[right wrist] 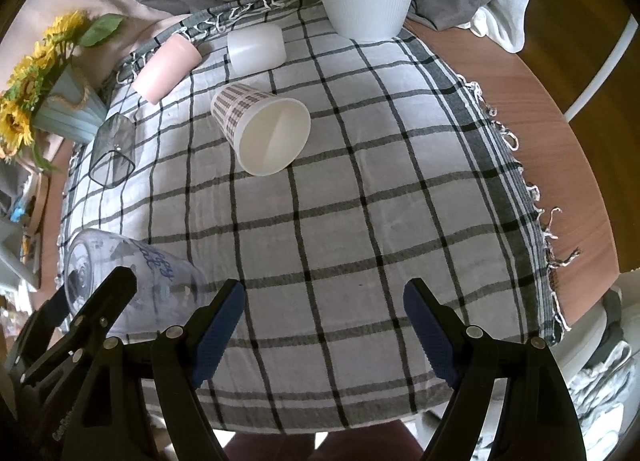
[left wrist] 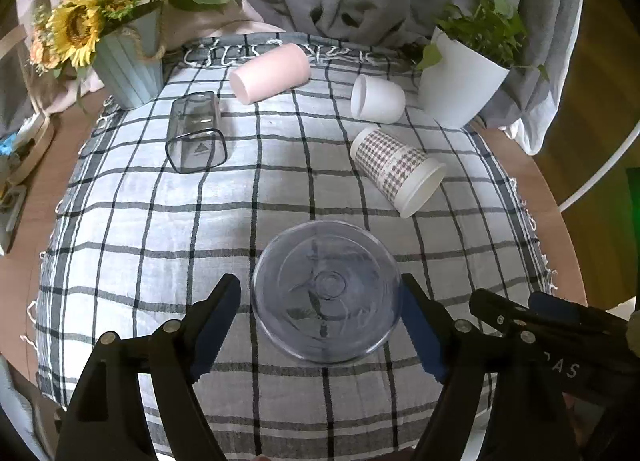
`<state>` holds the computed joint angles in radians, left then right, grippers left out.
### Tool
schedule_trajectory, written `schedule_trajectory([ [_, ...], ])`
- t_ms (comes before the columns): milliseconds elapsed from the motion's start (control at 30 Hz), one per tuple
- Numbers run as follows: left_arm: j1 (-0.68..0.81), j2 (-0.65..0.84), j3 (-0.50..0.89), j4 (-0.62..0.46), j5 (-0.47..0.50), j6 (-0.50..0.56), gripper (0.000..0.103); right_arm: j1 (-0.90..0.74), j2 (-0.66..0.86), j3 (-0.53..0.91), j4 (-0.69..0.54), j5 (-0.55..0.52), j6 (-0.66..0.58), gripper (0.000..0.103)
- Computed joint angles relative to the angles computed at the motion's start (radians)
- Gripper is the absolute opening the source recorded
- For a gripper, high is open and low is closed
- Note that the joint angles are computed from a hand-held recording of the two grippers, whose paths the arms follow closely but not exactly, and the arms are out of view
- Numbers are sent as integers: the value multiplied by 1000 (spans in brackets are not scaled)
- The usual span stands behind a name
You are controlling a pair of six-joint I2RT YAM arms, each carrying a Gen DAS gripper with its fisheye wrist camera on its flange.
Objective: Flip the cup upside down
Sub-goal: 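Rotate the clear cup with the left tool until its base faces up, then lower the inverted clear cup onto the cloth and open the left tool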
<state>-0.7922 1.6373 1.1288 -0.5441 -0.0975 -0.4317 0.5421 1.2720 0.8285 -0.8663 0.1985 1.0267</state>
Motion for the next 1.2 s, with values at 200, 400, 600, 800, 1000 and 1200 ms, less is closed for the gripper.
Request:
schedule_trajectory([
  [200, -32, -20, -9, -13, -65, -63, 83, -3, -33, -3, -11, 15, -48, 83],
  [400, -82, -77, -25, -39, -135, -114, 84, -7, -85, -17, -25, 23, -90, 83],
  [600, -101, -149, -36, -67, -154, -119, 92, 52, -142, -6, -73, 74, -53, 83],
  [800, -91, -235, -61, -118, -208, -91, 97, 183, -165, 50, -160, 170, 87, 85],
  [1000, -42, -335, -112, -154, -202, -41, 99, 341, -118, 139, -254, 272, 235, 86],
  [1200, 18, -443, -159, -197, -192, 12, 100, 476, -33, 238, -304, 343, 347, 87],
])
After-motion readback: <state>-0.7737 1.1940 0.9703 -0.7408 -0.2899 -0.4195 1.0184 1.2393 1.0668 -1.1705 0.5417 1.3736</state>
